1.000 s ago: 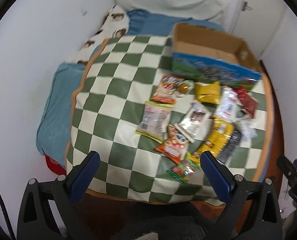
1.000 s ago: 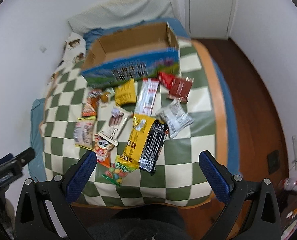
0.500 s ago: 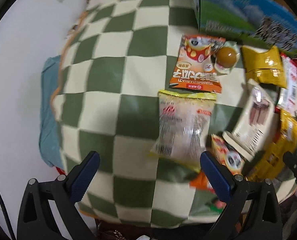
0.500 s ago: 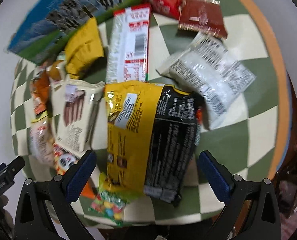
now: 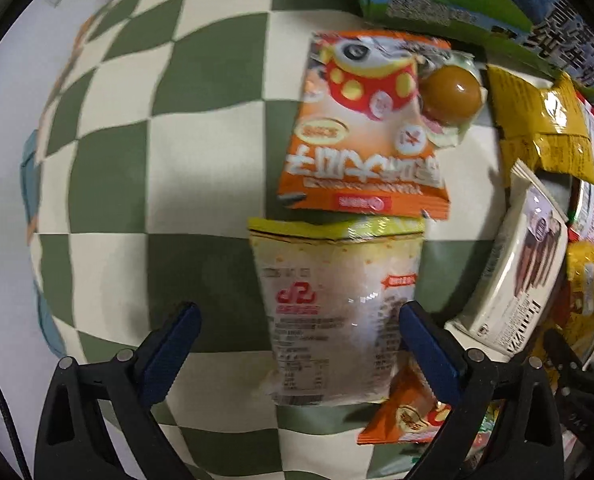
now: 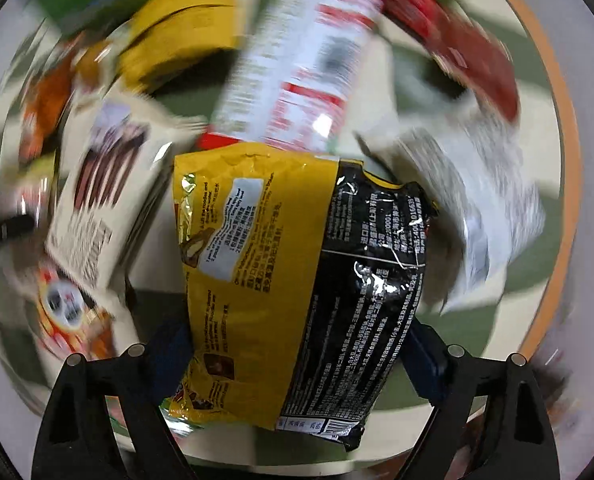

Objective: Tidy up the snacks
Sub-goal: 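Grasp the white bread bag with the left tool while the right tool grasps the yellow-black biscuit pack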

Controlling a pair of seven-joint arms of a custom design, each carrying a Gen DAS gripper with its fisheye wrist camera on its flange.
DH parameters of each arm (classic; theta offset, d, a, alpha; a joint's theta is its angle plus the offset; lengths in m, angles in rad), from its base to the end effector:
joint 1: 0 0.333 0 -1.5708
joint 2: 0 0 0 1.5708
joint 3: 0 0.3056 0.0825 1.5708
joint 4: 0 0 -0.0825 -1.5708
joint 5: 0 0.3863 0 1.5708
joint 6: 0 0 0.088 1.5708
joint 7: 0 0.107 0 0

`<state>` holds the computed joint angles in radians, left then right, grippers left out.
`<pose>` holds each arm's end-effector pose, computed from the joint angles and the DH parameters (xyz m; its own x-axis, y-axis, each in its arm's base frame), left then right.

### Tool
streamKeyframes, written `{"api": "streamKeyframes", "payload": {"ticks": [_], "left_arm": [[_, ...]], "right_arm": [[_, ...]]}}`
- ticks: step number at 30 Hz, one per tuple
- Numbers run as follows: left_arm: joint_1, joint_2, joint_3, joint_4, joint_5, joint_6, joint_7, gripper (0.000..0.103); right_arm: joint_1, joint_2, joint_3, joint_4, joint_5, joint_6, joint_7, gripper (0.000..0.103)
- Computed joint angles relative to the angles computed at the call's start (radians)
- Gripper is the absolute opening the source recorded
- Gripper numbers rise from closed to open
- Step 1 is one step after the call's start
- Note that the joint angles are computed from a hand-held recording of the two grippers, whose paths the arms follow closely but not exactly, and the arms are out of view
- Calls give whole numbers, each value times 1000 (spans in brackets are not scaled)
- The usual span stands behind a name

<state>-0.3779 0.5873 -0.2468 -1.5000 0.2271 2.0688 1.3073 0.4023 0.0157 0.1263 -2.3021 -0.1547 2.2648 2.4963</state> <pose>0.5908 -0.3784 0.3236 -0.4156 -0.9075 -0.0615 -0.9087 0.4172 -0.0161 0.4417 0.2534 0.3241 -0.2915 -0.9498 0.1134 -0.9564 0.2871 -0.0537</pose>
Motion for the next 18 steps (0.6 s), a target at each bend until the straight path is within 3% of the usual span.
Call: {"api": "streamKeyframes", "payload": {"ticks": [2,6,9,13,18], "left_arm": [[7,4,-8,-2,-17,-9,17,101],[19,8,-14,-27,-48,-9,27,101],[38,-15,-20,-94,-77,46,19,79],[56,-57,-20,-161,-89,108,12,56],[75,-102,-21,-189,-103,115,13,50]], "right_arm": [[7,34,4,37,-20,-34,-54,92],[-1,0,-7,-49,81,97,-46,101],[-5,-8,-4,-106,128,175,-11,101],[4,28,3,-127,142,204,45,101],[53,121,-9,-62,16,190,190,89]]}}
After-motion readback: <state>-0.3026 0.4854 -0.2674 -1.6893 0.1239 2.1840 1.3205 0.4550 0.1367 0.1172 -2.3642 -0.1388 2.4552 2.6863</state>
